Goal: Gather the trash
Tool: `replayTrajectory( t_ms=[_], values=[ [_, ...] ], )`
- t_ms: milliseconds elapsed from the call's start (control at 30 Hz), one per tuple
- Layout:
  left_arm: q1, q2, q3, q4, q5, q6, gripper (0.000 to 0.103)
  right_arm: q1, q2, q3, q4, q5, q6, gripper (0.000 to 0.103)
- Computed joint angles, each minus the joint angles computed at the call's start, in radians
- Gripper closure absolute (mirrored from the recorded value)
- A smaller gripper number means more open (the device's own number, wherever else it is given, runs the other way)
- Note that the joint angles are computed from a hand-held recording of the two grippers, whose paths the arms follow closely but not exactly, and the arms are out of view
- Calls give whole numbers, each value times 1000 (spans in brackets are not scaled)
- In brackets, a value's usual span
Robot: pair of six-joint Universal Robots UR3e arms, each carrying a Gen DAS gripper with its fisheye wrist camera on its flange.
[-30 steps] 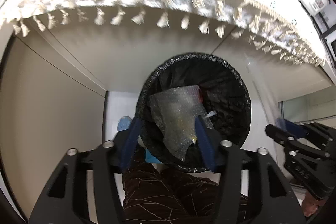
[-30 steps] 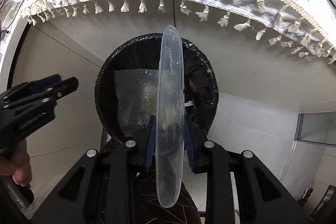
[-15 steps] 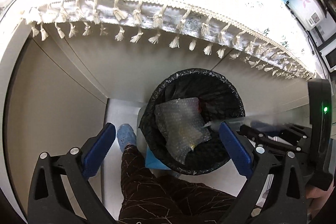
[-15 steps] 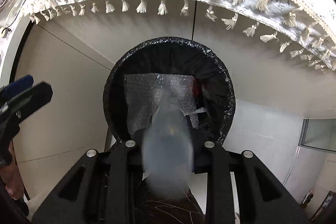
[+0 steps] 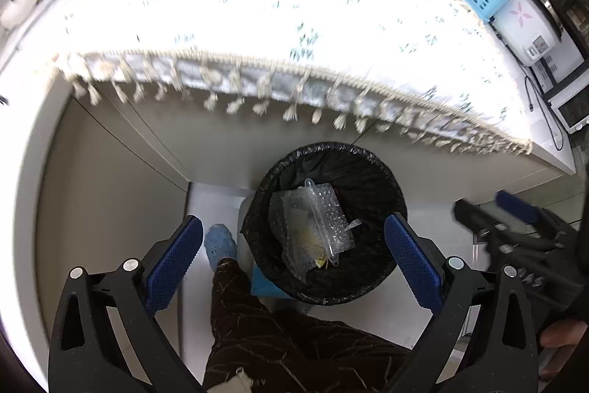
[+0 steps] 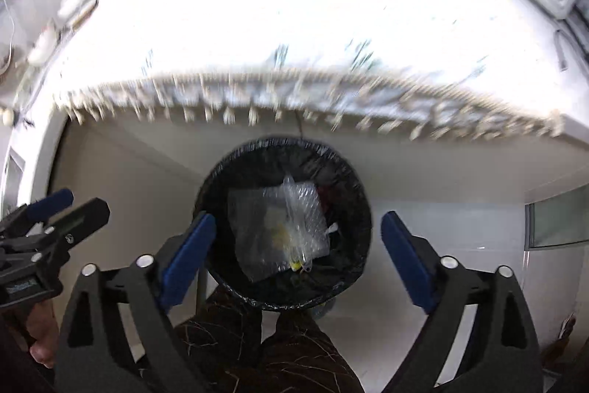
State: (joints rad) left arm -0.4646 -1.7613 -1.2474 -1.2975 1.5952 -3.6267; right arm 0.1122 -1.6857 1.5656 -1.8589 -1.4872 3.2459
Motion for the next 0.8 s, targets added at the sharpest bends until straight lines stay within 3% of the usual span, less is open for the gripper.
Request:
replayTrajectory(
  t_ms=[333,467,800],
  values=[
    [-72,-112,564,-410,75,-5,6,-29,-33,-419,362,18,14,8],
    [-85,-118,615,-444,70,3,6,-33,-34,-507,451,9,25,8],
    [-101,-108,552,-412,68,5,7,-37,-66,-454,486,-10,30,8]
  ],
)
